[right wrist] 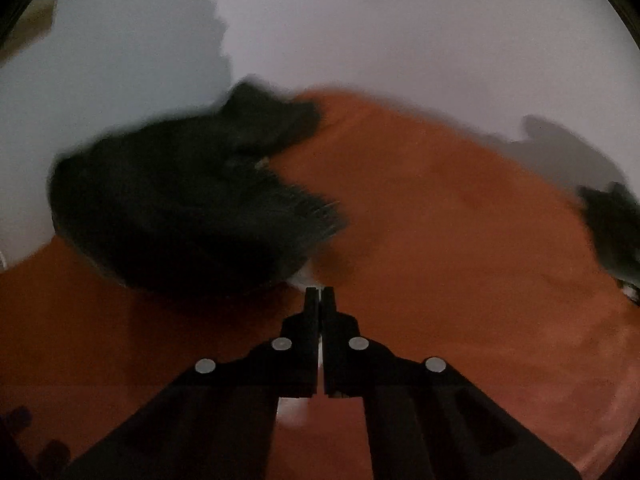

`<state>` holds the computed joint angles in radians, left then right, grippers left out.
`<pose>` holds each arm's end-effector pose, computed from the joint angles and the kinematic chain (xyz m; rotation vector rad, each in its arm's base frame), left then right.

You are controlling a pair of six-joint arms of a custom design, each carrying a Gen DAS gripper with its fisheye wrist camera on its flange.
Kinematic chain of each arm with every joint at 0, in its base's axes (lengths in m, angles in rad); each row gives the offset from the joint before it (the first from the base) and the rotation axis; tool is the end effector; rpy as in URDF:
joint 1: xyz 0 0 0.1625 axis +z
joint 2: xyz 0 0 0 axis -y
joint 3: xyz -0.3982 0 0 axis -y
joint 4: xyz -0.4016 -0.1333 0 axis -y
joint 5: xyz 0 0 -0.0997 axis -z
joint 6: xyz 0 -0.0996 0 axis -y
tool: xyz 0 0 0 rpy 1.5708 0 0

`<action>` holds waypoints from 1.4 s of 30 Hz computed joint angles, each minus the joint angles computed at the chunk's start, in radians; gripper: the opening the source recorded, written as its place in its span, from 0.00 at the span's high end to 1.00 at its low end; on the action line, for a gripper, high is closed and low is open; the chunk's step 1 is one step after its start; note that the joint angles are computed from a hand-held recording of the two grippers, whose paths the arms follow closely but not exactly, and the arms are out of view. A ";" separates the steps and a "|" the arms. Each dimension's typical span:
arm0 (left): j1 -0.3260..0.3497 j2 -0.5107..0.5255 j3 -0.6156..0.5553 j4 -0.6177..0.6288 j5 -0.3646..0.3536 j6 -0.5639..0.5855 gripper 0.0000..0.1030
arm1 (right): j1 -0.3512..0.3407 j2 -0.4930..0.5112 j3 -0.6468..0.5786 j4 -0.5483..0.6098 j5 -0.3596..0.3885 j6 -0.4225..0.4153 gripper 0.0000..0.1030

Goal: Fold clothes
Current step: 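Grasp the pants waistband with the right tool and lift it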

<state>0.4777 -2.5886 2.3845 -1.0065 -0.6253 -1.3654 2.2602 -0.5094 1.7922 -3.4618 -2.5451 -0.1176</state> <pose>-0.0145 -0.2486 0.3633 -0.1011 2.3326 -0.9785 0.4053 -0.4117 -0.0173 0.5226 -2.1471 0.9820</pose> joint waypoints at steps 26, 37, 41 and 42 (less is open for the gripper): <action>0.182 0.035 0.093 -0.327 -0.023 0.289 0.12 | -0.365 0.005 -0.172 0.360 0.754 0.411 0.47; 0.170 0.037 0.109 -0.329 -0.030 0.304 0.12 | -0.377 0.082 -0.242 0.313 0.741 0.395 0.80; 0.156 0.022 0.101 -0.320 -0.030 0.281 0.12 | -0.299 0.055 -0.178 0.133 0.650 0.261 0.85; 0.147 0.018 0.099 -0.318 -0.034 0.276 0.12 | -0.280 0.046 -0.164 0.104 0.624 0.247 0.85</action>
<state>0.6246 -2.5702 2.4831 -1.3243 -0.6595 -1.0896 1.9801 -0.4638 1.6285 -3.3582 -1.9209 0.1297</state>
